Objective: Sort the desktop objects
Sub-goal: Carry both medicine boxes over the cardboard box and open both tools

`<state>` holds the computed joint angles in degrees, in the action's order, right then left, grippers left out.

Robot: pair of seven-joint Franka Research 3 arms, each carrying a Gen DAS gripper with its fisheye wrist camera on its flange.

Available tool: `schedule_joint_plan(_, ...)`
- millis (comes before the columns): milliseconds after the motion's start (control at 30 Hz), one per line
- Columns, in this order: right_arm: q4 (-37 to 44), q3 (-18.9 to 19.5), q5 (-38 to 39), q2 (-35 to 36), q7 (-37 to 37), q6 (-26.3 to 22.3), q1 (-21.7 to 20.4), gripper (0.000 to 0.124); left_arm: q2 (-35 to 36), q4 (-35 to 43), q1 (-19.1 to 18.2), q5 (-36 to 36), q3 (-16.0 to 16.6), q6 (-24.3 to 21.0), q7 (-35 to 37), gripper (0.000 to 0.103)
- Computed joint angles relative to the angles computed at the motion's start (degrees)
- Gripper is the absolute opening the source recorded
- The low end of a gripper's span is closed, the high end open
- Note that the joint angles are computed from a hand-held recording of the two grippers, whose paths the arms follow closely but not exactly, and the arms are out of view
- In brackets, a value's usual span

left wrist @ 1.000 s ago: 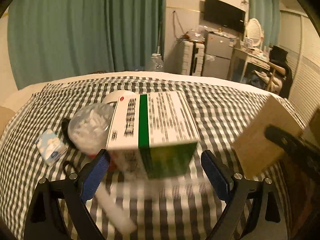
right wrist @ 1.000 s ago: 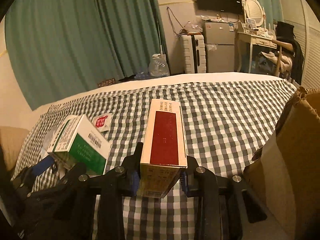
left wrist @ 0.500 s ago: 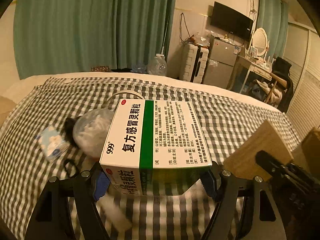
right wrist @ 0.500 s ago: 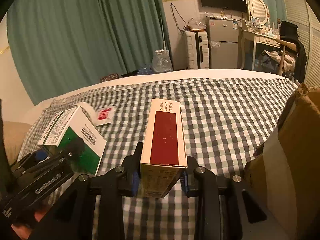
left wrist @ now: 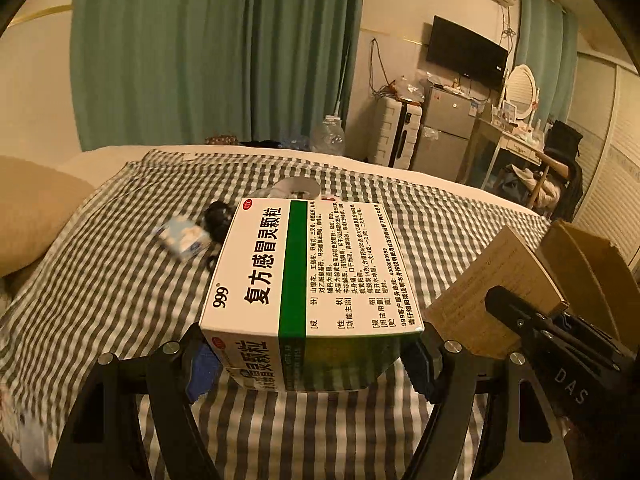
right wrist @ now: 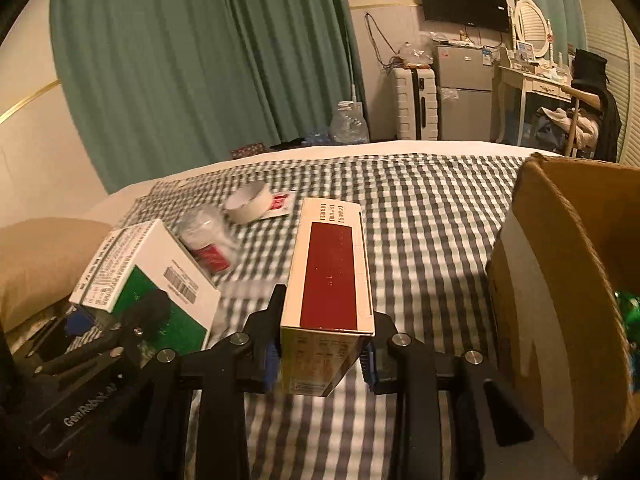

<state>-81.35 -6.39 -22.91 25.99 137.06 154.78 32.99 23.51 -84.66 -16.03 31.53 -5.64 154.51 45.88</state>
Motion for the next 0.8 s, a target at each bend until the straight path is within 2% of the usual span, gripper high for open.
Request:
schedule_joint_plan(167, -7.2, 0.2, -2.6, -6.4, 2.8, 1.9, 1.1, 0.031, -6.0, -6.3, 0.4, -0.6, -1.3, 1.9, -0.3, 0.078)
schedule_joint_plan(267, -10.2, 0.6, -5.7, -10.0, 5.1, 1.8, 0.8, 0.031, -7.4, -6.1, -0.2, 0.1, -2.1, 1.8, 0.1, 0.078)
schedule_joint_plan(400, -12.7, 2.1, -10.0, -14.7, 6.4, -1.0, -1.0, 0.031, -7.8, -4.4, -0.4, -1.9, -4.1, 2.4, 2.9, 0.078)
schedule_joint_plan(500, -15.1, 3.2, -12.1, -18.7, 7.0, -1.8, -3.4, 0.031, -5.8, 0.1, -1.1, -5.5, -6.2, 1.5, 7.2, 0.078)
schedule_joint_plan(567, -15.8, 3.9, -13.6, -21.0, 6.6, -4.0, -5.2, 0.031, -3.8, 4.0, -2.1, -7.6, -7.2, 0.6, 10.0, 0.078)
schedule_joint_plan(667, -16.9, 4.8, -12.7, -23.8, 3.9, -5.6, -8.5, 0.031, 0.1, 11.0, -3.9, -11.0, -8.9, -0.4, 15.5, 0.078)
schedule_joint_plan(800, -16.7, 5.8, -14.6, -25.9, 3.8, -10.2, -13.0, 0.031, 6.7, 22.2, -8.5, -12.3, -8.9, -4.0, 21.2, 0.078)
